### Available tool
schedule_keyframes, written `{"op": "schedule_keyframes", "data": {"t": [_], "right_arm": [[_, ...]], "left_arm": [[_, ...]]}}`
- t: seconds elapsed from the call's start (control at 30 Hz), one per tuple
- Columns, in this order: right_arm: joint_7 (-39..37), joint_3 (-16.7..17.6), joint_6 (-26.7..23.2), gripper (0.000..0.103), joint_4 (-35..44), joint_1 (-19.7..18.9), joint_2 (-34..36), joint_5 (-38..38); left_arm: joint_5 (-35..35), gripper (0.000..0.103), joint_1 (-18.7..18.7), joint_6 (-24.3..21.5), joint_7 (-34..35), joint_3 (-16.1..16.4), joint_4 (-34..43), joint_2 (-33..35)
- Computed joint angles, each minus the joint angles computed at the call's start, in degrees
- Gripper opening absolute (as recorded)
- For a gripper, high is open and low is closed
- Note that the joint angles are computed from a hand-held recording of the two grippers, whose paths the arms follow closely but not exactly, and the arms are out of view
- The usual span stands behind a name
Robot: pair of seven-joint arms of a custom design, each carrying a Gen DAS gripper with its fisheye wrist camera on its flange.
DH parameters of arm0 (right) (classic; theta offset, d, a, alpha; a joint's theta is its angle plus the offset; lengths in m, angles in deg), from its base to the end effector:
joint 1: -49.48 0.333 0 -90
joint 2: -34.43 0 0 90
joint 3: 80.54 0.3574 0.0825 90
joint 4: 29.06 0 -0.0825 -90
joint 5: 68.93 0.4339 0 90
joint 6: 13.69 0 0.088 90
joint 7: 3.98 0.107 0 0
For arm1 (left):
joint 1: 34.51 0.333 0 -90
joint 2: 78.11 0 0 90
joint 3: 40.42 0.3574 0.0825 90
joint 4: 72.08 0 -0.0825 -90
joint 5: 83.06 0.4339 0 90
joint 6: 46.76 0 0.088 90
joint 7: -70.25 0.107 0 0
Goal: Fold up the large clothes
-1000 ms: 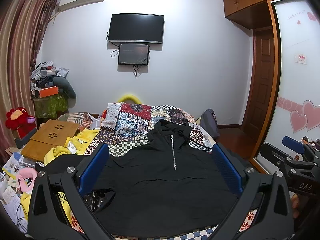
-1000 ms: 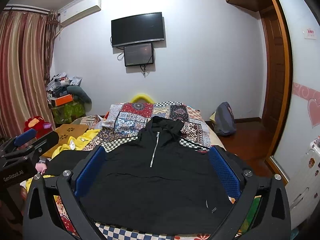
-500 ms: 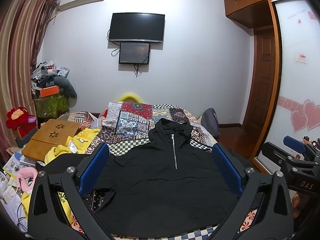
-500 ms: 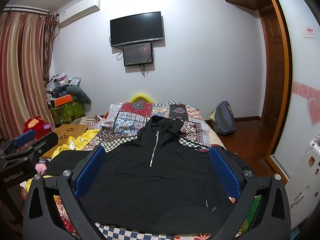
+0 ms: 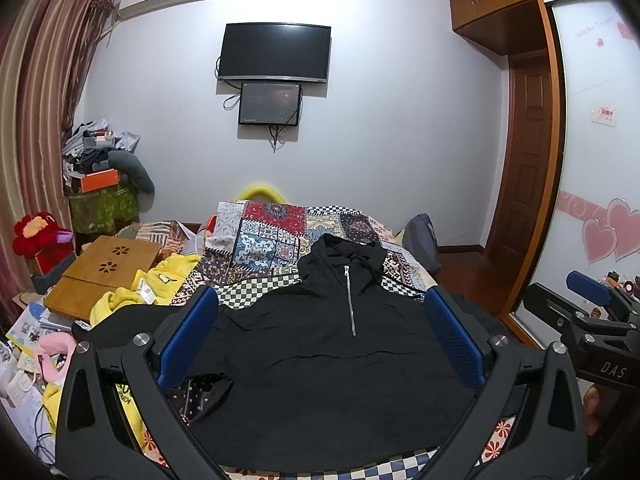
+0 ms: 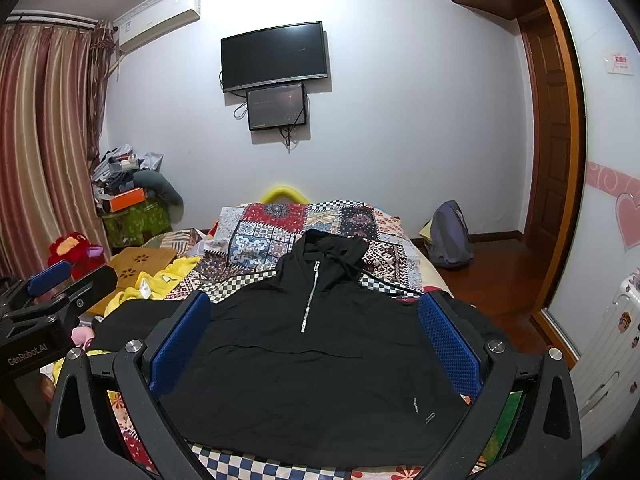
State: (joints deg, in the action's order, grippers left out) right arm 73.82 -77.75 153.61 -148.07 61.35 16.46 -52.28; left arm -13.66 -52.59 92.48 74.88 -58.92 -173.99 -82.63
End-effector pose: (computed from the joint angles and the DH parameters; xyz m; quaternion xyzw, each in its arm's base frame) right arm 0.5285 0.1247 0.7312 -0.6554 0.5175 -0.3046 0.4581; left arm 0.5055 -0.3821 0.7003 -0.6170 0.5250 -0.4177 0.4112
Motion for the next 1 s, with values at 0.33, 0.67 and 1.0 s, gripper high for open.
{"op": "schedule_keyframes", "data": {"t": [0.33,0.67,1.0], "right_arm": [[0.1,0.1,-0.1,0.103,-0.4,0.1,-0.2,-0.1],[1.6,0.4,-1.0,0.103,0.2,0.0,0.6,-0.6],[5.5,1.9,-2.6,0.103,3.1,-1.7,3.8,-5.1]], "left_arm": [[-0.7,0.103,0.2,0.2,0.2,0.1,-0.7,-0.5],[-2.0,0.103,0.3,-0.8,1.8,0.3,0.2,0.2],[-4.0,0.103,1.6,-1.0,3.7,1.6,0.2,0.4]]}}
